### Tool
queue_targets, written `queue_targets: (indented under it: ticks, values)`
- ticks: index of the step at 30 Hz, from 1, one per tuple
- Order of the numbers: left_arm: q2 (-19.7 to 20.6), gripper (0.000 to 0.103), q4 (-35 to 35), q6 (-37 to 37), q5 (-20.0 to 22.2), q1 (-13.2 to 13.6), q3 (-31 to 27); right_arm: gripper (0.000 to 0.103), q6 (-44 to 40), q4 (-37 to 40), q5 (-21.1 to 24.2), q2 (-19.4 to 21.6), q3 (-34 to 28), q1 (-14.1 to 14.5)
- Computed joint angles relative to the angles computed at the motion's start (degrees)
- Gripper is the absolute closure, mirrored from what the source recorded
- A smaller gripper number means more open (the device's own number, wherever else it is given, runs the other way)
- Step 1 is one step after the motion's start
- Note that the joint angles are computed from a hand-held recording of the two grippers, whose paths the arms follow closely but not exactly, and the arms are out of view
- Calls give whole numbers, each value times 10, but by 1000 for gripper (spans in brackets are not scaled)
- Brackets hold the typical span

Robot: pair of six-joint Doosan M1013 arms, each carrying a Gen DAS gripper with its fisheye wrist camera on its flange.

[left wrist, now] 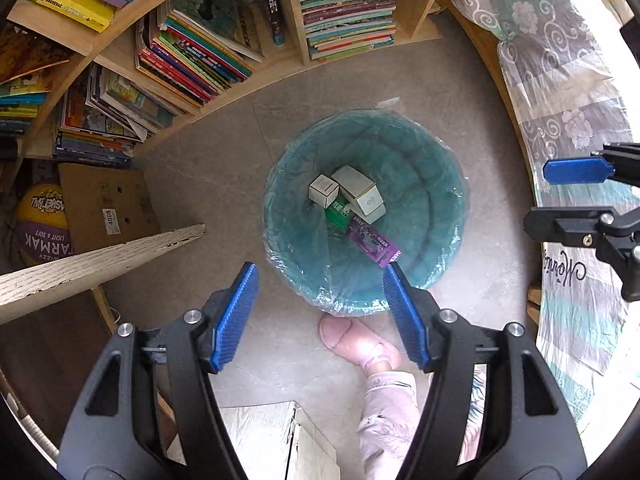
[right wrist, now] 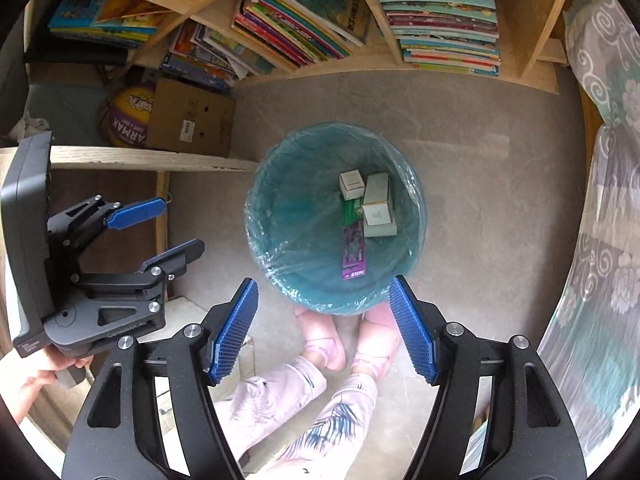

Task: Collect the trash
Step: 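Move both open tools from the bin back over the desk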

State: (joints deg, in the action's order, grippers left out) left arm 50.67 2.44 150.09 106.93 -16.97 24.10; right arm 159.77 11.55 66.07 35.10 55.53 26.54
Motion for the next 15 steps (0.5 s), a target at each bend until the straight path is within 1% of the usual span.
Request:
queue_targets:
  ticks: [2,7,11,13,14,15]
  values:
    - [3,40,-6,1,9,1,-13,31,4,-6,1,-2,-2,2]
    - [5,38,-11,6,17,2,-31,29,14,-16,3,-7,-7,7]
    - [16,37,-12,6,38,3,-65,29,22,-27,9,-11,-15,9]
    - [19,35,-12,8,46,3,-82,29,26,-31,10,-14,-18,10]
    - [23,34,-14,6,55,4,-94,29,28,-34,9,-16,-20,11]
    - [34,33,-16,5,74,5,-121,28,28,-38,12,-17,-23,11]
